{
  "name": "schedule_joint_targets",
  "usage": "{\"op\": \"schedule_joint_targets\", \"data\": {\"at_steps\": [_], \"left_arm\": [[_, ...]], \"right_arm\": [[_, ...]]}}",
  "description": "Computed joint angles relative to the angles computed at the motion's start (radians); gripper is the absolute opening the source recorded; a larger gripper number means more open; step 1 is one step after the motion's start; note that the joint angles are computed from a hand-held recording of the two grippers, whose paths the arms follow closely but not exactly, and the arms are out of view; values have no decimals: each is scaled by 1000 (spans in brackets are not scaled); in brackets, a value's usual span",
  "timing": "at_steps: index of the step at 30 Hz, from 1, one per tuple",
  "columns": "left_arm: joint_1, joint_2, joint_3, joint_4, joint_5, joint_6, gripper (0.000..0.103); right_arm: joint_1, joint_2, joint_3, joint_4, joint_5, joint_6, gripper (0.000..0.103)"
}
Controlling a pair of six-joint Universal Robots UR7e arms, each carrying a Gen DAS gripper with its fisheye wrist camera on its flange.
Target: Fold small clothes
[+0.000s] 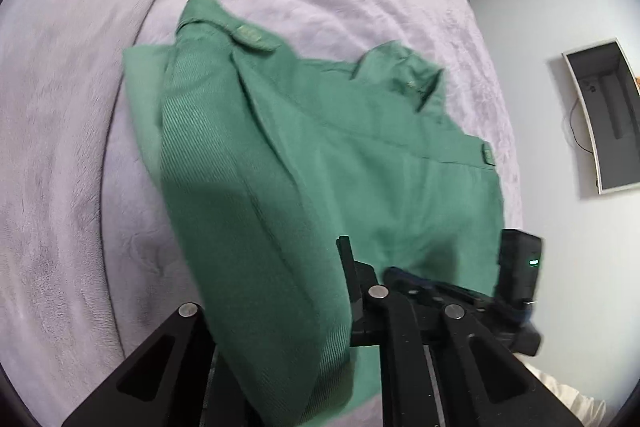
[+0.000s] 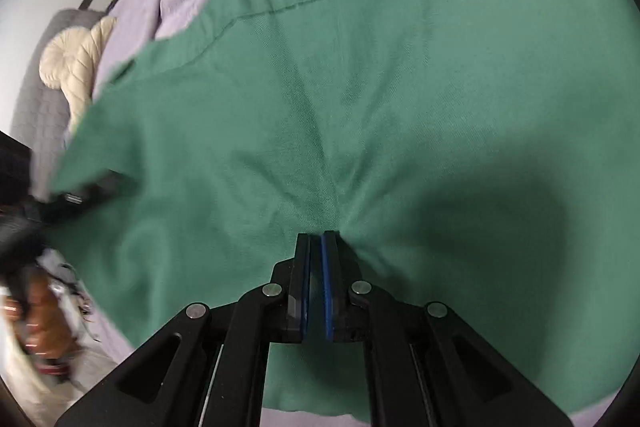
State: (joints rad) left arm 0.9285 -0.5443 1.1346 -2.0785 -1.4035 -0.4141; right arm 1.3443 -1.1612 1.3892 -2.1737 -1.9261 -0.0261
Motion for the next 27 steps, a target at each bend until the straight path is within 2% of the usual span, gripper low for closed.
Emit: {"op": "schedule_joint_targets", "data": {"at_steps": [2,5,8,10,12,15,17,19,23,25,27], "left_arm": [[-24,14,-30,4,3,18,15],[-68,46,-81,23,20,56,15],[-126,110,-176,89,71,97,15],[-167,173,-263,146,108,123,15],[-202,236,-355,207,130,146,15],[-254,341,-491,299,167,186,15],[-283,396,-541,331,185,218,15],[-299,491,-651,379,187,229,15],[-319,670,-866,504,211,219,17],[-332,696,-869,504,262,242,19],[-350,633,-728,415,305,268,19]], "right_arm": [[-4,-5,9,-18,6,-4,2],[-24,-21,22,-28,57,-7,2],[-62,-51,43,-26,137,-9,2],[-95,-71,50,-9,225,-5,2],[-143,-108,54,36,349,28,3],[-216,-212,110,10,480,29,8],[-269,-283,142,-4,523,34,8],[-324,-341,173,-24,563,50,8],[-423,-390,196,-8,621,77,10],[-465,-397,206,6,676,71,6],[-484,-394,205,17,708,66,6]]}}
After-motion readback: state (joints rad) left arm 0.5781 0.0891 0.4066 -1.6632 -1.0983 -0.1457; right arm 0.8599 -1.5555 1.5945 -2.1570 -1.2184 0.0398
